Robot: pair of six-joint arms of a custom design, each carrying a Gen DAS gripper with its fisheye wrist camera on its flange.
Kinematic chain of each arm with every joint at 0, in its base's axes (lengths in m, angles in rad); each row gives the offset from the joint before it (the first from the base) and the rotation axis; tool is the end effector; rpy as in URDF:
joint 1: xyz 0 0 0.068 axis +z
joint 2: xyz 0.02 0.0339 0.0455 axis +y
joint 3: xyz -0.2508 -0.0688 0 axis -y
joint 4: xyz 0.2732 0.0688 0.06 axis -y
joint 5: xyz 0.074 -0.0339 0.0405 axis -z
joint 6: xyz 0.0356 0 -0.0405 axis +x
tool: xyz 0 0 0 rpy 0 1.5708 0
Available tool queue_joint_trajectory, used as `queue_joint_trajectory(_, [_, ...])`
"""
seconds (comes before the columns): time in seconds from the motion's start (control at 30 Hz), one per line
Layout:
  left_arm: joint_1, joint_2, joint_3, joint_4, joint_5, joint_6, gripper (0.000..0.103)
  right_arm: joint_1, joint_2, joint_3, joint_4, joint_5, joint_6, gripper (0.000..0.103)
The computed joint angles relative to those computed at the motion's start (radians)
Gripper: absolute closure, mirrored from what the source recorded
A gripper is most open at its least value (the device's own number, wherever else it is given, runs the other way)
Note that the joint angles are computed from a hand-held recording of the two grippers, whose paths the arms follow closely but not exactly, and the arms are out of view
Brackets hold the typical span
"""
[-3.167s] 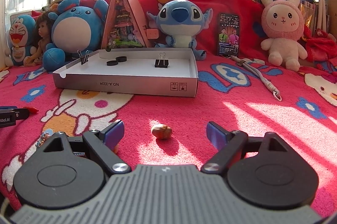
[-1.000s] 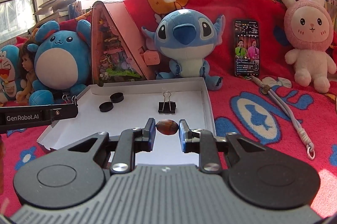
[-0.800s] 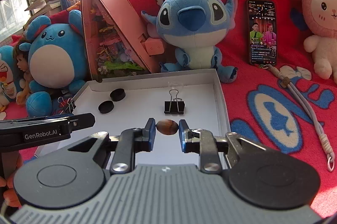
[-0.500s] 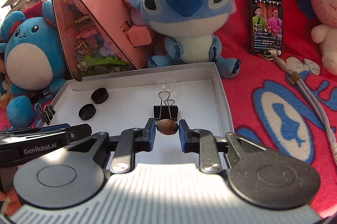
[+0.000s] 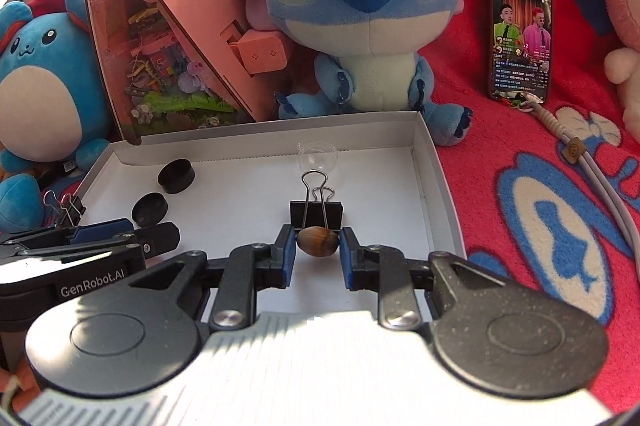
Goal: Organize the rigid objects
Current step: 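Carry the red crayon and brown nut over the white box, then open both tools to drop the crayon and nut into the box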
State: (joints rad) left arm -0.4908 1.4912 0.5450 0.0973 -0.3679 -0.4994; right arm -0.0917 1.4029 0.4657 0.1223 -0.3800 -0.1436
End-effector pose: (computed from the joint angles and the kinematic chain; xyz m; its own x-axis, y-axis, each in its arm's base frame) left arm 0.2524 -0.1204 0.0965 -0.6913 -0.1372 -0.7094 -0.1149 0.9902 -0.0795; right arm 0.2617 -0.0108 0.0982 -0.6931 -0.0697 -0.7175 -0.2703 0.9478 0.1690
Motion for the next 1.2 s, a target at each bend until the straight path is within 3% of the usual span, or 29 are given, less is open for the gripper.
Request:
queue_joint_trajectory(0.3, [-0.026,0.029,0.002,0.033,-0.065,0.013,0.060,0.007,0.011,-0.016,0.046,0.004,0.008,0.074])
queue_joint_trajectory(0.37, [-0.027,0.016,-0.007,0.040,-0.059,0.014,0.059,-0.003,0.004,-0.023,0.051,-0.015,0.011,0.067])
queue_joint_trajectory(0.5, [-0.054,-0.042,-0.044,0.050,-0.085,0.017,0.040,-0.027,-0.034,-0.051,0.055,-0.047,-0.001,0.047])
queue_joint_trajectory(0.63, [-0.109,-0.136,-0.100,0.042,-0.150,0.028,0.028,-0.069,-0.114,-0.089,0.022,-0.095,-0.034,0.038])
queue_joint_trajectory(0.8, [-0.198,-0.344,-0.195,-0.052,-0.193,-0.016,0.021,-0.172,-0.264,-0.156,-0.056,-0.206,-0.113,0.027])
queue_joint_trajectory(0.97, [-0.322,-0.521,-0.256,-0.194,-0.277,-0.101,0.018,-0.302,-0.409,-0.198,-0.207,-0.332,-0.231,0.026])
queue_joint_trajectory(1.2, [-0.591,-0.658,-0.286,-0.456,-0.469,-0.335,0.018,-0.529,-0.630,-0.263,-0.502,-0.524,-0.513,0.020])
